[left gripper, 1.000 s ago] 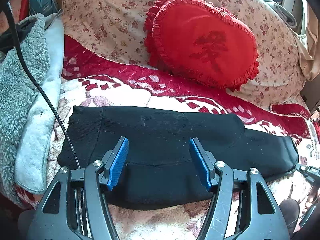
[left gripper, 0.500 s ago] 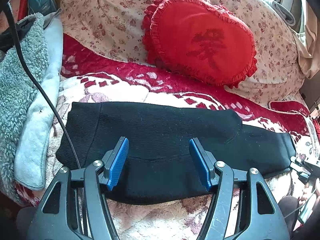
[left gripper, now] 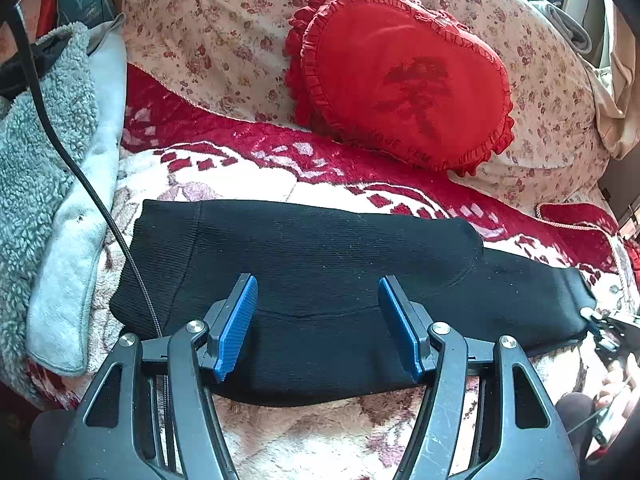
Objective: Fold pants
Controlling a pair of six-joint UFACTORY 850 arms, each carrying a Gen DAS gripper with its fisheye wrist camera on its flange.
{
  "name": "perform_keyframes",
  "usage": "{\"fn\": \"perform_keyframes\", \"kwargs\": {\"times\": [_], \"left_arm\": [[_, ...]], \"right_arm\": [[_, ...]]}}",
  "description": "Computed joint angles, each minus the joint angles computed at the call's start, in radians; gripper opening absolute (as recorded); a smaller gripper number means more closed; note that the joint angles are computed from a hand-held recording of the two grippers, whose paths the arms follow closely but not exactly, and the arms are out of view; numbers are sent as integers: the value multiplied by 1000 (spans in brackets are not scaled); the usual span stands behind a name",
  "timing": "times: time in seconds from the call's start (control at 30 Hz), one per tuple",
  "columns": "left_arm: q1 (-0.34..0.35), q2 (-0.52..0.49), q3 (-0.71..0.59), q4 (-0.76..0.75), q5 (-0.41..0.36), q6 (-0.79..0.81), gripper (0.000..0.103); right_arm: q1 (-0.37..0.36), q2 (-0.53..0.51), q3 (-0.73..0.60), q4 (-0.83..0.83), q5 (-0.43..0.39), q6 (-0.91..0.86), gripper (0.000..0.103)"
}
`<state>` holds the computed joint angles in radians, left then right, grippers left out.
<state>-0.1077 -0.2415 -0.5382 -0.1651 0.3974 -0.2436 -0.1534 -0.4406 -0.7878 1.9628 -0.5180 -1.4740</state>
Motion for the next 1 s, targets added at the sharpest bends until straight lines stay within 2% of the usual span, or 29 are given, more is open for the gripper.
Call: {"fn": "perform_keyframes", "kwargs": {"times": [0.1,0.2,0.3,0.37,0.43,0.5,0.57,0.63,0.67,0.7,0.77,0.8,0.9,0.93,1.0], "left_arm": [[9,5,5,21,3,-22,63],[11,6,8,14,5,-18,63],[16,-4,4,4,-5,-12,63],[24,1,8,26,-10,-29,63],[27,10,15,-8,-1,7,63],[40,18,17,-31,-7,31,63],[58,22,16,-63,-13,56,63],[72,19,11,-125,-20,109,63],[81,13,6,-137,-25,117,63],[88,8,2,-139,-28,115,63],[102,-9,-11,-135,-34,108,63],[104,-21,-19,-155,-33,125,63],[112,-53,-44,-191,-44,159,63],[115,-59,-49,-185,-47,155,63],[113,-74,-57,-202,-47,177,63]], "right_arm": [[-3,65,51,45,4,-70,8],[1,98,68,-23,36,-32,8],[33,58,10,-209,138,120,8],[61,29,-18,-259,202,148,9],[82,56,-1,-157,257,10,19],[119,113,20,30,369,-200,22],[151,160,30,203,414,-409,22],[179,182,35,256,386,-498,22],[206,183,26,221,360,-480,22],[220,180,17,153,334,-420,22],[268,136,-32,-41,196,-272,22],[286,112,-58,-89,160,-243,22],[399,10,-164,-71,155,-304,22],[428,-23,-202,-107,165,-283,22],[475,-114,-310,-275,159,-125,22]]}}
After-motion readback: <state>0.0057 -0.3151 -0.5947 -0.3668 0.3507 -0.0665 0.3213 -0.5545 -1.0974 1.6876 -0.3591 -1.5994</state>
